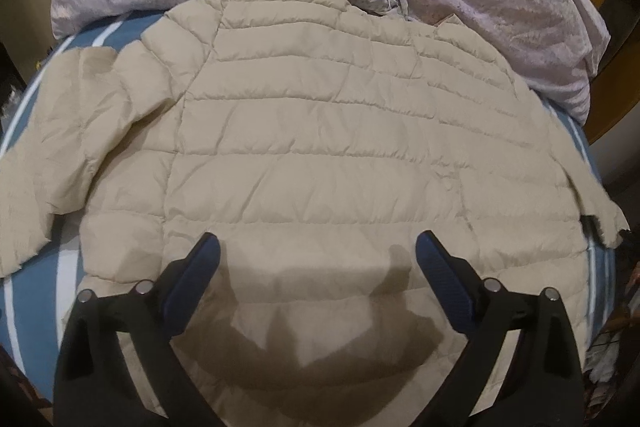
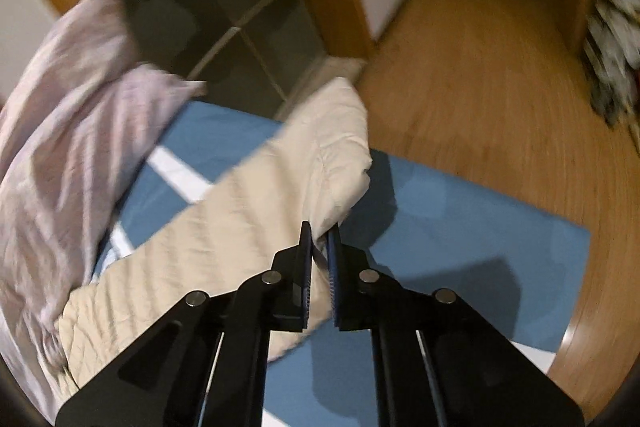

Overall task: Fold large clothes
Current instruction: 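Grasp the jacket sleeve cuff with the right gripper and lift it, then carry the sleeve across the jacket back with the right gripper and release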

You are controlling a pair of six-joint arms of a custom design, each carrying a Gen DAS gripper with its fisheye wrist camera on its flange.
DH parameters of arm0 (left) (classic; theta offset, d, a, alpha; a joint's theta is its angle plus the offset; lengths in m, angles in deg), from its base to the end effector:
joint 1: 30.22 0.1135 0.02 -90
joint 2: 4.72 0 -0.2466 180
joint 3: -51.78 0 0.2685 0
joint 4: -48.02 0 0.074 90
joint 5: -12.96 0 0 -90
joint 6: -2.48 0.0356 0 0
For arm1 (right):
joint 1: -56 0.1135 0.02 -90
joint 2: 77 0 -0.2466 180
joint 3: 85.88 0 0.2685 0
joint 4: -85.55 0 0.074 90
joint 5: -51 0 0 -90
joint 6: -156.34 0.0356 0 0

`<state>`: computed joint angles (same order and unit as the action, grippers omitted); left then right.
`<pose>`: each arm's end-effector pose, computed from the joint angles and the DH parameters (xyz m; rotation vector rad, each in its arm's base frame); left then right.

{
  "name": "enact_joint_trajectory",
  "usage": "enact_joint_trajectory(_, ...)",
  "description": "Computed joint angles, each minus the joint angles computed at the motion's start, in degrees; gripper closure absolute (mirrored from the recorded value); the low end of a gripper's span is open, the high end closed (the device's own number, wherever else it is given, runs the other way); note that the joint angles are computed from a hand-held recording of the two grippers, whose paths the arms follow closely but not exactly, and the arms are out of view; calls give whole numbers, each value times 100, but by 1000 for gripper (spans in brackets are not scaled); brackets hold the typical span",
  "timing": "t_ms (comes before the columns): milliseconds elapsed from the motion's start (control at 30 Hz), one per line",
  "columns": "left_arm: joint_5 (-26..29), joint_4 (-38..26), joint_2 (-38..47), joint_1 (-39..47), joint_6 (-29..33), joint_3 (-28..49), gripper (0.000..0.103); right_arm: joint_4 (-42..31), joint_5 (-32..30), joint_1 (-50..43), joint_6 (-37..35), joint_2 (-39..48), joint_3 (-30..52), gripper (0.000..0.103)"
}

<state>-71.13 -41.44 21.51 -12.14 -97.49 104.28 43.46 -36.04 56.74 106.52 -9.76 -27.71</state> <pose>0.0857 0.0241 0.2437 -0.6144 2.5949 -0.0924 0.2584 0.0015 0.2132 0.8574 2.3251 0.2454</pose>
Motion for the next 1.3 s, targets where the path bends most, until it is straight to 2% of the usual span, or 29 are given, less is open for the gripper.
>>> enact_joint_trajectory(200, 489, 153, 267, 549, 305, 121, 10, 218, 191, 1198, -289, 470, 796, 95)
enact_joint_trajectory(600, 1094, 509, 977, 1003, 273, 413, 10, 636, -644, 3764, -346, 2803, 2711, 95)
enact_joint_trajectory(867, 1328, 811, 1433, 846, -9, 554, 10, 694, -1091, 4687, -183, 3714, 3305, 95)
enact_joint_trajectory(933, 1401, 875, 1525, 796, -92, 581, 13, 722, -1211, 4855, -182, 3813, 3369, 95)
enact_joint_trajectory(1000, 1534, 967, 1655, 726, -212, 620, 17, 707, -1252, 5038, -229, 3992, 3557, 95)
enact_joint_trajectory(1300, 1974, 1385, 1997, 435, -777, 740, 22, 382, -1326, 5676, -644, 4286, 3989, 95)
